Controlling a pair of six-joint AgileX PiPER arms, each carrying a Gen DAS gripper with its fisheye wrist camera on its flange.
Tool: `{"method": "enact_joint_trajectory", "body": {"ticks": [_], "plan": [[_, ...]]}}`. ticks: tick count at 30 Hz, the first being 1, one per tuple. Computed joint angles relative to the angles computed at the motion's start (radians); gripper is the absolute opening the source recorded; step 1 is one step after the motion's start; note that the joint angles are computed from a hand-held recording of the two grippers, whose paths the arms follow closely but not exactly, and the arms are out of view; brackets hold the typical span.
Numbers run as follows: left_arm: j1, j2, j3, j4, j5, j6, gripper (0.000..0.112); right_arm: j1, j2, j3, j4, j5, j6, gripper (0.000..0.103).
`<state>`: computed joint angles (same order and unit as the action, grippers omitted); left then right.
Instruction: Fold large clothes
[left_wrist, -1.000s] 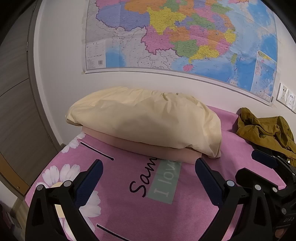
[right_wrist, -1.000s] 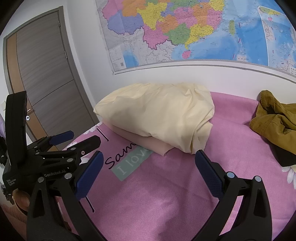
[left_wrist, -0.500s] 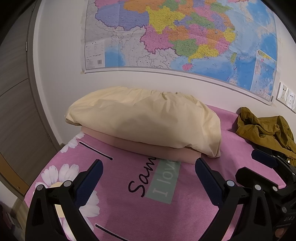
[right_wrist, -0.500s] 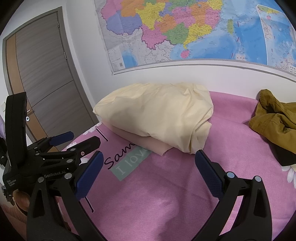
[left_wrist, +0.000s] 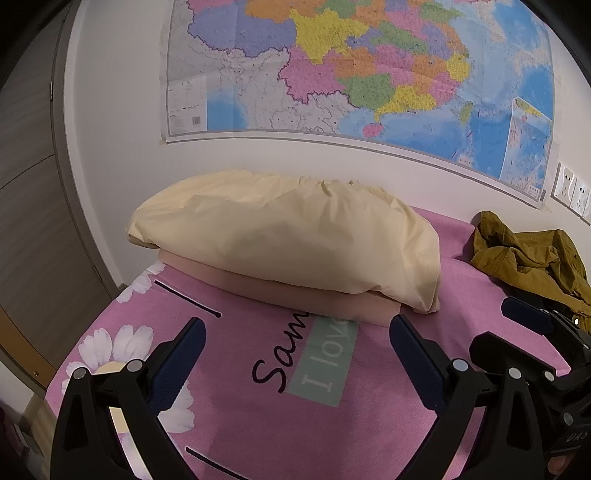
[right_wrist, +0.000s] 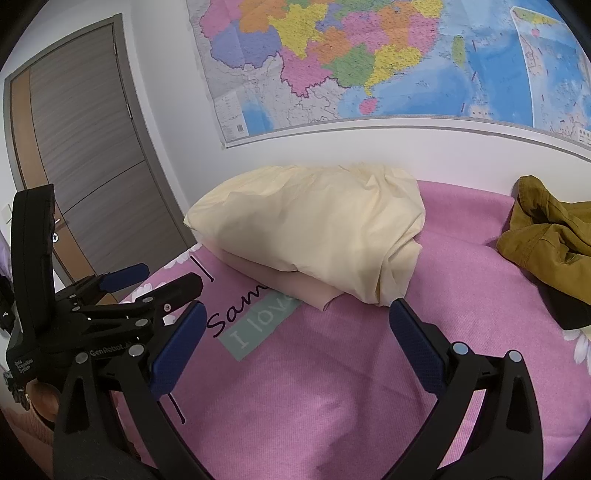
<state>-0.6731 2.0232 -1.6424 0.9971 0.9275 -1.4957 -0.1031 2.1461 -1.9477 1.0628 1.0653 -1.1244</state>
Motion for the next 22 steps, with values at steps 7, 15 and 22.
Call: {"method": "enact_joint_trajectory", "body": {"ticks": [7,15,22], "plan": [[0.002,0.015,-0.016,-0.012,-0.010,0.007,0.096,-0.003,0.012,-0.016,-0.005,0.002,0.007,0.097],[-0.010,0.060,-0.069,-0.036,-0.047,0.039,0.096,-0.043,0.005,0.001,0.005,-0.007,0.011,0.097],[-0.037,0.163,-0.224,-0.177,-0.103,0.208,0.096,-0.141,-0.050,0.114,0.031,-0.079,-0.025,0.097]]}}
